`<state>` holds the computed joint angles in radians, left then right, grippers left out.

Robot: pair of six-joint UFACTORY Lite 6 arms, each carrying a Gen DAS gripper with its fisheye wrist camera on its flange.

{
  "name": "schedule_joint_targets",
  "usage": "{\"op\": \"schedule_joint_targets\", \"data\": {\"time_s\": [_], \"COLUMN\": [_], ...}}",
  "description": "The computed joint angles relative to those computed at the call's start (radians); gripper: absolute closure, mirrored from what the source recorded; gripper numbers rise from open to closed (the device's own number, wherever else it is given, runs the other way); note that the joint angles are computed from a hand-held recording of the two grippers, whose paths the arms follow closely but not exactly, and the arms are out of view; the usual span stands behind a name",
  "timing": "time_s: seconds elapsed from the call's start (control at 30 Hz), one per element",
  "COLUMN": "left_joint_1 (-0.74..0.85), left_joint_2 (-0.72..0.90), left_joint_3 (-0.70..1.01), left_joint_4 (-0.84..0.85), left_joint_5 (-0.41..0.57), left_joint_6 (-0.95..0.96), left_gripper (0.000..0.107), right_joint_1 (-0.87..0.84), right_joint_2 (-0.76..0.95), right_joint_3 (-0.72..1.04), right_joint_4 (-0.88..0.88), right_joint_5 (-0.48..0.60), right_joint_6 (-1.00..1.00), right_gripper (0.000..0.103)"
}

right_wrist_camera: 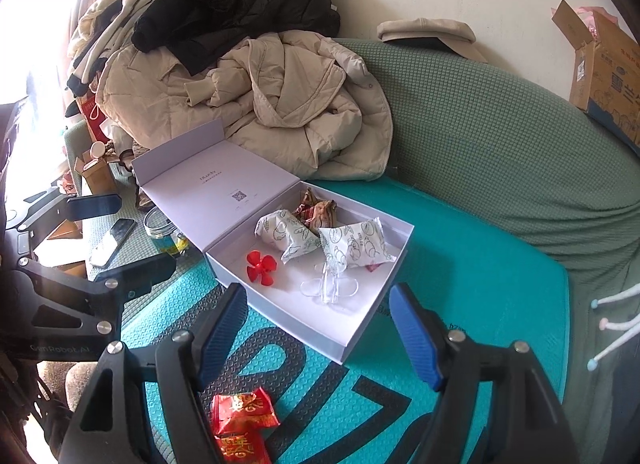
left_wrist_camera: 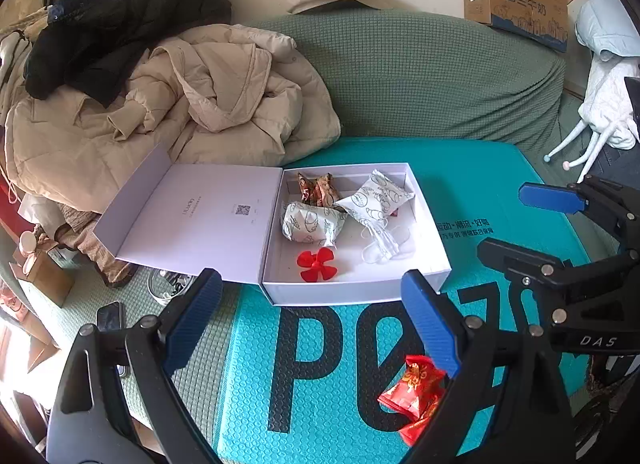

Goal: Organize objects
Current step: 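Withdraw both open tools from the box toward the red candy packets, then lower both open tools onto the two red candy packets on the mat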

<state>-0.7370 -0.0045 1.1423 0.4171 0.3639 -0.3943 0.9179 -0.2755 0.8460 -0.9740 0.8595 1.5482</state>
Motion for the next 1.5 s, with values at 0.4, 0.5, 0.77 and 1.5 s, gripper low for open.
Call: {"op": "schedule_joint_targets", "data": {"time_s": [0.4, 0.5, 0.77, 1.5], "left_joint_1": [-0.025, -0.038, -0.054, -0.044], "left_joint_2": [-0.089, -0.101, -0.109, -0.038], "left_joint_3": [-0.193, -0.237, -0.336, -0.514], "left_joint_4": [0.033, 0.065, 0.074, -0.002], "left_joint_5": [-0.039, -0.048, -0.084, -0.228], "left_joint_6": [-0.039, -0.080, -0.117, -0.063], "left_gripper": [0.016, 0.016, 0.016, 0.016], "right_joint_1": [0.151, 0.178, 0.252, 0.351], "right_joint_2": [0.038, 0.048, 0.068, 0.246], "right_joint_3": [-0.076, -0.102, -0.176, -0.279], "right_joint_4": [-0.016, -0.021, -0.048, -0.220], "right_joint_5": [0.011, -0.006, -0.062, -0.270], "right_joint_6": [0.186, 0.236, 0.361, 0.733], "right_gripper": [0.028, 0.028, 0.028, 0.028]}}
